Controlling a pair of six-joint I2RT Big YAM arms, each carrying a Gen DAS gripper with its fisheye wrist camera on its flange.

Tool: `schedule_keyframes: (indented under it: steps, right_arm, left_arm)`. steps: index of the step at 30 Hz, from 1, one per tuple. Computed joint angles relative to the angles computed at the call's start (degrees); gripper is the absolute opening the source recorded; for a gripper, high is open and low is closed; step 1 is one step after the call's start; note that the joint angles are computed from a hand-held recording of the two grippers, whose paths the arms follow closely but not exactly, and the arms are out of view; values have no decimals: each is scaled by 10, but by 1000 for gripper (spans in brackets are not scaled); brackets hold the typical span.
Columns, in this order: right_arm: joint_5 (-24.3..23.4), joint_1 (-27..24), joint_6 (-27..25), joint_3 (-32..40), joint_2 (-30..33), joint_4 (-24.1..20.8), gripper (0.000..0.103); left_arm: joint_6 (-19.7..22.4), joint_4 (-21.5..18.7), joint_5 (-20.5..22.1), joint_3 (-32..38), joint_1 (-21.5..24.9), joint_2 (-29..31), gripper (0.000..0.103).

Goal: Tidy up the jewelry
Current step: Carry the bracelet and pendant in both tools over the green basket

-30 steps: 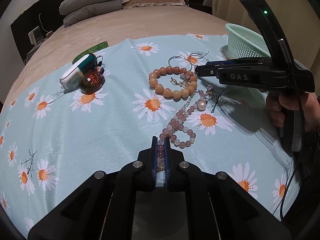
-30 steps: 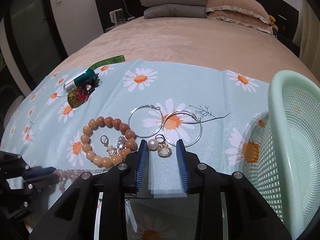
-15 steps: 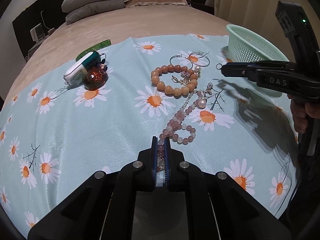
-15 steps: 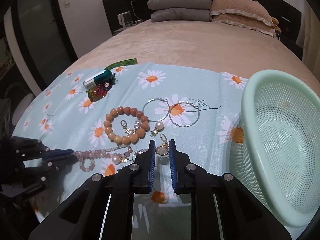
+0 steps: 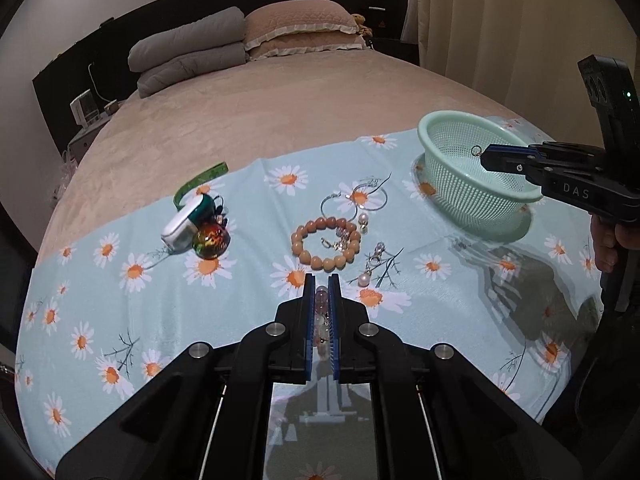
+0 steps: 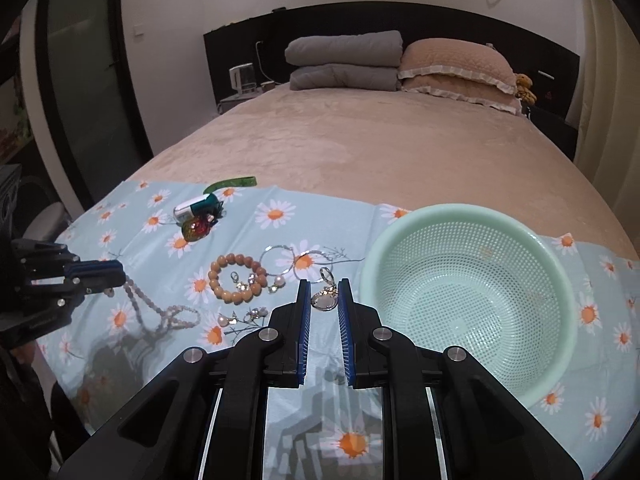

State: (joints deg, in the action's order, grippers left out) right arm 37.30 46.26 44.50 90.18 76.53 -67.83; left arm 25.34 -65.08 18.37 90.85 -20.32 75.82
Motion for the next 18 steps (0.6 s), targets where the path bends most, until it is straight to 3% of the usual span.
schedule_keyframes:
  steps: [6,18]
  right_arm:
    - [31,-5,-6,-18,-47,-14,13]
    - [-3,-50,-33,-79,-105,-18,13]
  left_arm:
    - [0,6,-58,78,-58,13,7]
    - [-19,-17,-58,280,-168,117,7]
